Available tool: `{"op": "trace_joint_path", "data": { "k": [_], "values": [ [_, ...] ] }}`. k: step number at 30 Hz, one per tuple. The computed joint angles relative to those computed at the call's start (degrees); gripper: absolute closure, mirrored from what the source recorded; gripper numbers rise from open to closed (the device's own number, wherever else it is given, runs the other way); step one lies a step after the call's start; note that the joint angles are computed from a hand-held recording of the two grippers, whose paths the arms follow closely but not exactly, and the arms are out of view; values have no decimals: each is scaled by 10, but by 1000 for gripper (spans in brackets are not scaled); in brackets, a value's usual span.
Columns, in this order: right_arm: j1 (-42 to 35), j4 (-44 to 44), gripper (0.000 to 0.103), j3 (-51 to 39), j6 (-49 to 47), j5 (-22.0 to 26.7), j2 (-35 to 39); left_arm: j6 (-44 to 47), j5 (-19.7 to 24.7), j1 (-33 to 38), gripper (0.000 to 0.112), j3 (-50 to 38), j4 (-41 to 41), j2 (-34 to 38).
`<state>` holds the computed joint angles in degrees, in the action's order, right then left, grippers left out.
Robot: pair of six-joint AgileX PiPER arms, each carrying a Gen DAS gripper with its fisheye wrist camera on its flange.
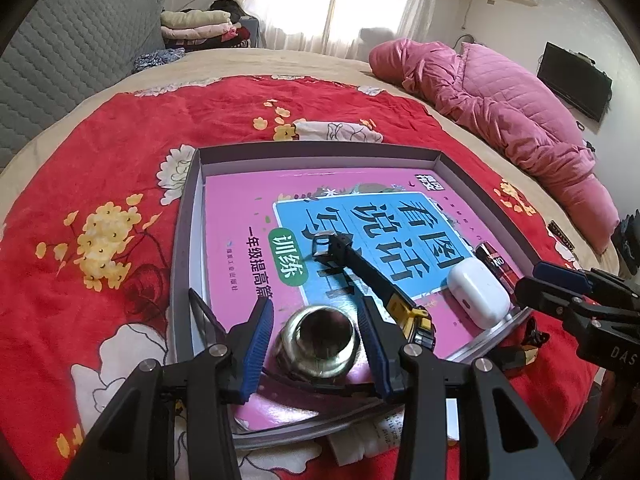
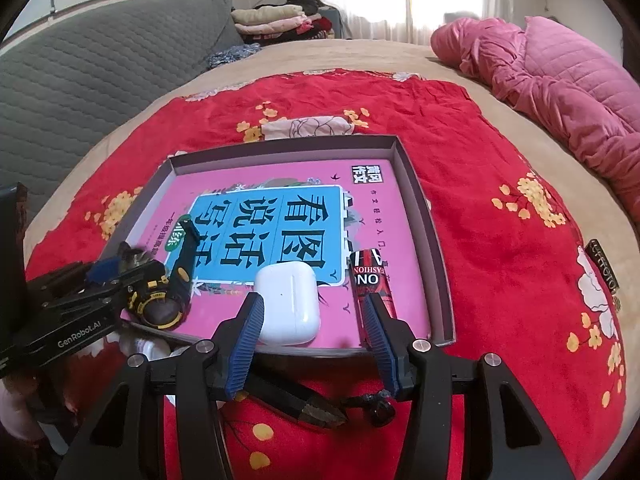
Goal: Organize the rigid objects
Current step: 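Open the left tool to release the jar in the box while the right tool withdraws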
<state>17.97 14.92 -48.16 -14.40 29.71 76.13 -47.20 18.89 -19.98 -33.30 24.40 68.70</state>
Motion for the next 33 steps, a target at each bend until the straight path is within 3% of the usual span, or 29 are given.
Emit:
{"op": "trace_joint_path", "data": {
  "k": [18,21,31,33],
  "values": [
    [-2,-3,48,7,1,2,-12,-68,28,-22,68,5,66,-37],
    [-3,-1,43,10,-1,2,-17,-91,39,-37,68,6,87,-45],
    [-8,4,43,14,-9,7,-35,-169,101,-102,67,-1,158,-58],
    [-9,6,43,15,-12,7,-39,-179,112,-112,60,-1,165,-62]
  ]
}}
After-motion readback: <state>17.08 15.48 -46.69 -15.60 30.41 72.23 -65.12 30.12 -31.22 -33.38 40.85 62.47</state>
